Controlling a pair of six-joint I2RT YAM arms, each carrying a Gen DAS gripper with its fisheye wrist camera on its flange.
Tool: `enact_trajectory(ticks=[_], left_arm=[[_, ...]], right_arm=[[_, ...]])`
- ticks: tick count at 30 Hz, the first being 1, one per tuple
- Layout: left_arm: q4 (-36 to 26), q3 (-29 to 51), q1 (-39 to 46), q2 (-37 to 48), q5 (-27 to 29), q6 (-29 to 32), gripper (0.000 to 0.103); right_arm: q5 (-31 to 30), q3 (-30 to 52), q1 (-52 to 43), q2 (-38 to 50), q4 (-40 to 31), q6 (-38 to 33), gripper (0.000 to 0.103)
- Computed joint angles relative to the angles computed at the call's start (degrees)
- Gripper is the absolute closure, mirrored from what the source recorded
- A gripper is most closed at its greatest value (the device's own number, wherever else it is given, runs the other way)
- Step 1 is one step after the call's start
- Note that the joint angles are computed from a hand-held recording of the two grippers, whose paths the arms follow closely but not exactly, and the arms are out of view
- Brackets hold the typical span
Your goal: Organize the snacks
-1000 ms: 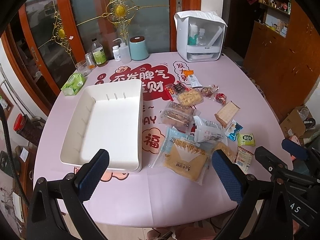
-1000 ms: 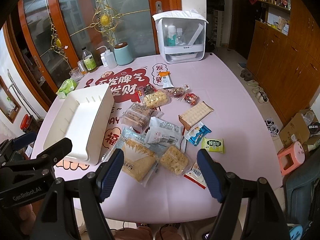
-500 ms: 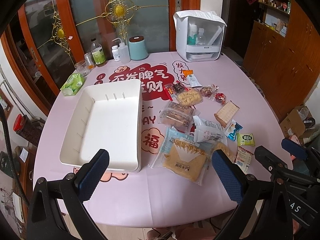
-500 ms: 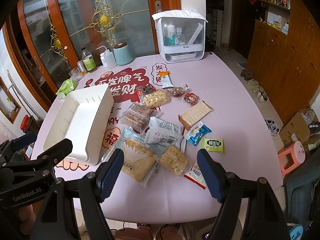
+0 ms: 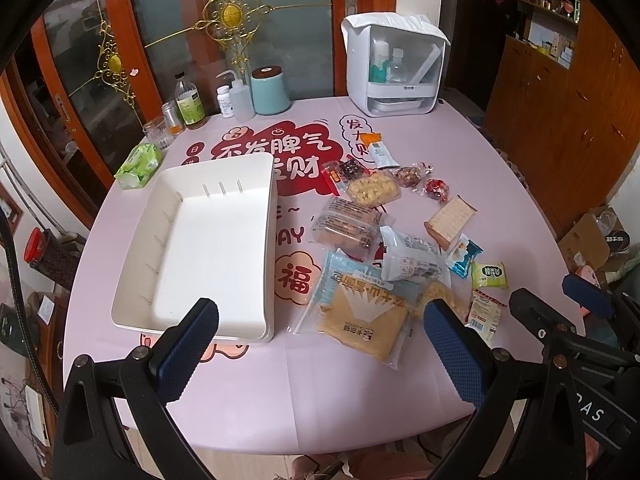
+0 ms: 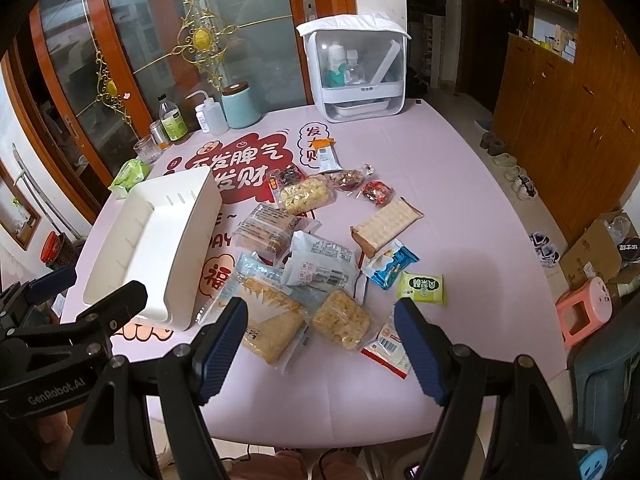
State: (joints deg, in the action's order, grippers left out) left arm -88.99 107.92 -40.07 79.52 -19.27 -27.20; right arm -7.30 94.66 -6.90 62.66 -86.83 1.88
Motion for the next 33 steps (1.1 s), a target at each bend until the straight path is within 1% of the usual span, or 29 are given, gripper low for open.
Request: enact_trajectory(ticks=[6, 11, 15, 17, 21, 26, 29, 33], left_arm=[[0.59, -0.37, -1.35, 1.2, 0.14, -0.91, 0.001], [1.08, -0.43, -2.32, 2.85, 0.72, -2.11, 0.001], [1.53, -0.2, -3.3, 4.66, 0.94, -3.06, 0.001], [2.08, -0.28, -3.78, 5.62, 0.79, -3.67, 0.001], [3.32, -1.27, -2.67, 7.13, 1.33, -5.16, 0.001], [5.44, -5.55, 1.44, 8.22, 3.41, -7.97, 0.001], [7.58, -9.25, 3.94, 8.49, 5.53, -10.01, 0.001], [10.66, -14.12, 7.53, 8.49, 10.92, -13.51, 0.001]], right_arm=[[-3.66, -0.82, -6.18, 0.59, 0.01, -4.72, 0.027], [-6.46, -3.34, -12.49, 0.57, 1.56, -10.91, 0.027], [-9.35, -6.24, -19.39, 1.23, 2.59, -16.47, 0.027], [-9.71, -8.33, -22.84, 1.78, 3.51, -19.01, 0.027], [-11.5, -12.62, -30.0, 2.89, 5.22, -24.84, 0.027], [-13.31, -18.73, -36.72, 4.35, 7.62, -32.74, 0.027], [-14.21, -22.23, -39.0, 4.98, 9.14, -37.53, 0.027], [-13.35, -27.24, -38.52, 5.4, 12.04, -41.04, 0.027]])
